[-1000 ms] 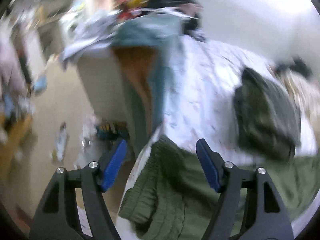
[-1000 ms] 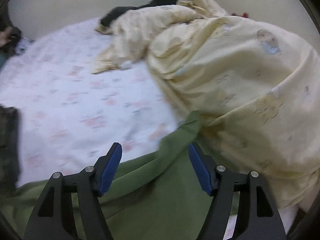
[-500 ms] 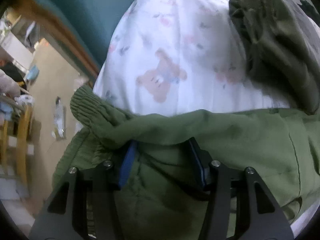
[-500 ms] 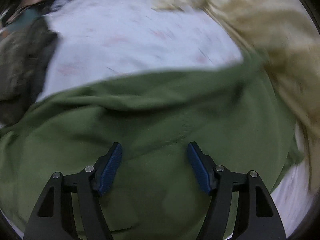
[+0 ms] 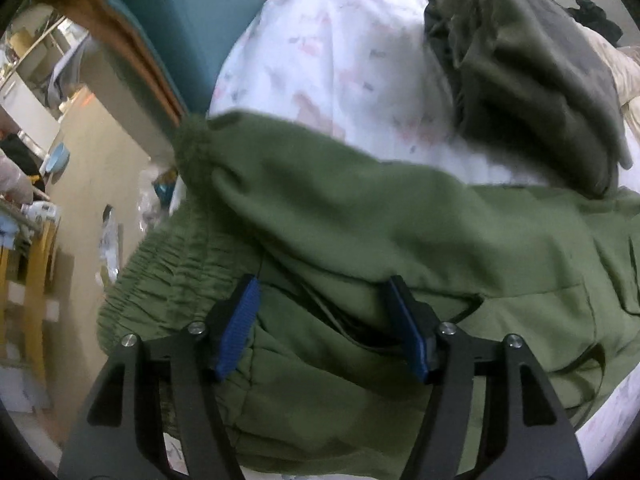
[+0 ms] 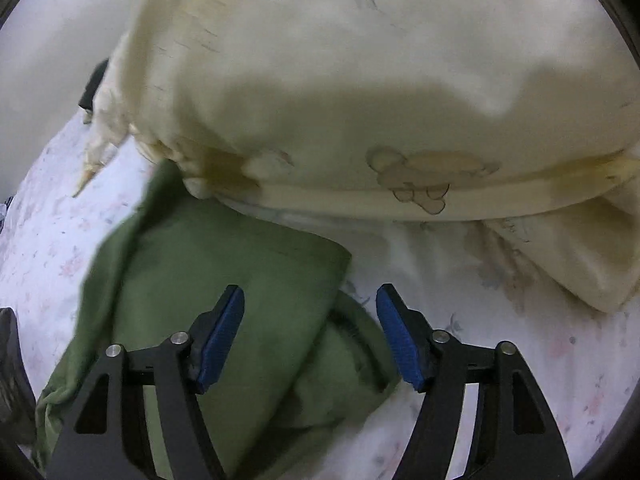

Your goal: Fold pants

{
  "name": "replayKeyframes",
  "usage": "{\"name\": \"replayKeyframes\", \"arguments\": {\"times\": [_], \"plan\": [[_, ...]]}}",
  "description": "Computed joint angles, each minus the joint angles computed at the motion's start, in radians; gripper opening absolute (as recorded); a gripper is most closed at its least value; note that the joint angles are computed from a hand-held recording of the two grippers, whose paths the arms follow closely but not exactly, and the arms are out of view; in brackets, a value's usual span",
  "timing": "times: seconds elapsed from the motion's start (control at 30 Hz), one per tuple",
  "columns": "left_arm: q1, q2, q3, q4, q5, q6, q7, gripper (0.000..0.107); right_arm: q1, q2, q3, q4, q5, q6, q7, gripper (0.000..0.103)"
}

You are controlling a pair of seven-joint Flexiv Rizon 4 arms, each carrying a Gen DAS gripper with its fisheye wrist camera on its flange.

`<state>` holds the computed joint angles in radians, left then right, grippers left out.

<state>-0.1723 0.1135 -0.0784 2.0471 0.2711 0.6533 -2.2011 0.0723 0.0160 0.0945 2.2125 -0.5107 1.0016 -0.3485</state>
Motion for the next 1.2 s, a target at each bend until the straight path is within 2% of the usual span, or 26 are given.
{"name": "replayKeyframes", "arguments": {"times": [0.07,0.1,0.13,0.17,0.2,0.27,0.33,0.37,0.43,0.47,0.53,0.6,0.67,0.7,0.73,0.77,0.83,0.87,0.9,0.93,1.0,1.03,1.07,1.1,1.13,1.2], "plan": [[-0.001,-0.001,-0.007,-0.003,0.023,0.0,-0.009,0.062,0.007,-0.034,-0.006,-0.029,0.112,0.002,-0.121,0.03],[-0.004,0.003,-0.011,-0.005,0.031,-0.011,-0.014,0.062,0.025,-0.034,-0.013,-0.032,0.095,-0.021,-0.127,0.014],[-0.005,0.001,-0.014,-0.008,0.034,-0.018,-0.016,0.063,0.065,-0.028,-0.053,-0.025,0.037,-0.032,-0.115,0.005],[-0.006,-0.002,-0.013,-0.009,0.036,-0.022,-0.014,0.063,0.109,-0.006,-0.098,-0.003,-0.084,-0.038,-0.067,0.0],[-0.007,-0.005,-0.013,-0.01,0.039,-0.021,-0.012,0.063,0.13,0.015,-0.119,0.01,-0.174,-0.052,-0.023,0.0],[-0.009,-0.014,-0.012,-0.013,0.039,-0.015,-0.013,0.063,0.089,0.047,-0.073,0.012,-0.305,-0.105,0.063,0.0],[-0.011,-0.017,-0.007,-0.008,0.026,-0.003,-0.013,0.064,0.075,0.082,-0.042,0.018,-0.357,-0.189,0.109,0.0],[-0.013,-0.018,-0.007,-0.007,0.021,-0.001,-0.013,0.064,0.108,0.093,-0.061,0.018,-0.343,-0.243,0.12,0.0],[-0.015,-0.021,-0.008,-0.011,0.016,-0.01,-0.006,0.064,0.193,0.091,-0.128,0.018,-0.221,-0.339,0.072,0.0],[-0.016,-0.019,-0.008,-0.014,0.02,-0.021,-0.005,0.064,0.222,0.085,-0.157,0.023,-0.17,-0.359,0.053,0.0],[-0.017,-0.017,-0.006,-0.017,0.013,-0.031,0.001,0.064,0.225,0.056,-0.159,0.017,-0.062,-0.369,-0.031,0.0],[-0.018,-0.007,-0.001,-0.009,-0.002,-0.029,0.016,0.064,0.189,0.036,-0.107,-0.005,-0.06,-0.41,-0.05,0.004],[-0.018,0.004,0.002,0.0,-0.009,-0.026,0.026,0.064,0.08,0.023,0.012,-0.038,-0.115,-0.434,-0.022,0.011],[-0.017,0.01,0.001,0.005,-0.007,-0.021,0.026,0.064,0.058,0.026,0.037,-0.044,-0.145,-0.429,-0.002,0.013],[-0.017,0.014,-0.002,0.009,-0.003,-0.018,0.025,0.064,0.062,0.036,0.035,-0.042,-0.191,-0.411,0.025,0.016],[-0.015,0.014,-0.004,0.011,0.001,-0.016,0.025,0.064,0.055,0.047,0.041,-0.036,-0.253,-0.349,0.054,0.018],[-0.014,0.016,-0.005,0.02,0.004,-0.005,0.022,0.064,-0.042,0.034,0.126,-0.045,-0.281,-0.18,0.041,0.022],[-0.012,0.017,-0.004,0.025,0.003,0.004,0.02,0.064,-0.112,0.008,0.202,-0.067,-0.213,-0.074,-0.034,0.022],[-0.011,0.021,-0.002,0.034,0.001,0.014,0.018,0.064,-0.156,-0.038,0.272,-0.094,-0.079,0.043,-0.162,0.022],[-0.01,0.025,-0.001,0.04,-0.002,0.021,0.016,0.065,-0.173,-0.087,0.332,-0.127,0.084,0.115,-0.303,0.022],[-0.009,0.034,-0.002,0.054,-0.003,0.03,0.015,0.065,-0.123,-0.193,0.4,-0.225,0.365,0.142,-0.624,0.02],[-0.008,0.038,-0.003,0.058,-0.002,0.03,0.018,0.065,-0.078,-0.208,0.388,-0.263,0.418,0.074,-0.734,0.02],[-0.007,0.039,-0.005,0.059,-0.002,0.027,0.023,0.065,-0.009,-0.226,0.344,-0.283,0.406,0.013,-0.784,0.02],[-0.007,0.04,-0.006,0.061,-0.002,0.026,0.027,0.065,0.061,-0.26,0.287,-0.308,0.376,-0.035,-0.783,0.019],[-0.006,0.041,-0.006,0.065,-0.004,0.029,0.03,0.065,0.131,-0.282,0.223,-0.309,0.309,-0.045,-0.718,0.015],[-0.005,0.048,-0.006,0.071,-0.011,0.026,0.036,0.066,0.26,-0.304,0.06,-0.298,0.147,0.003,-0.528,0.015]]}}
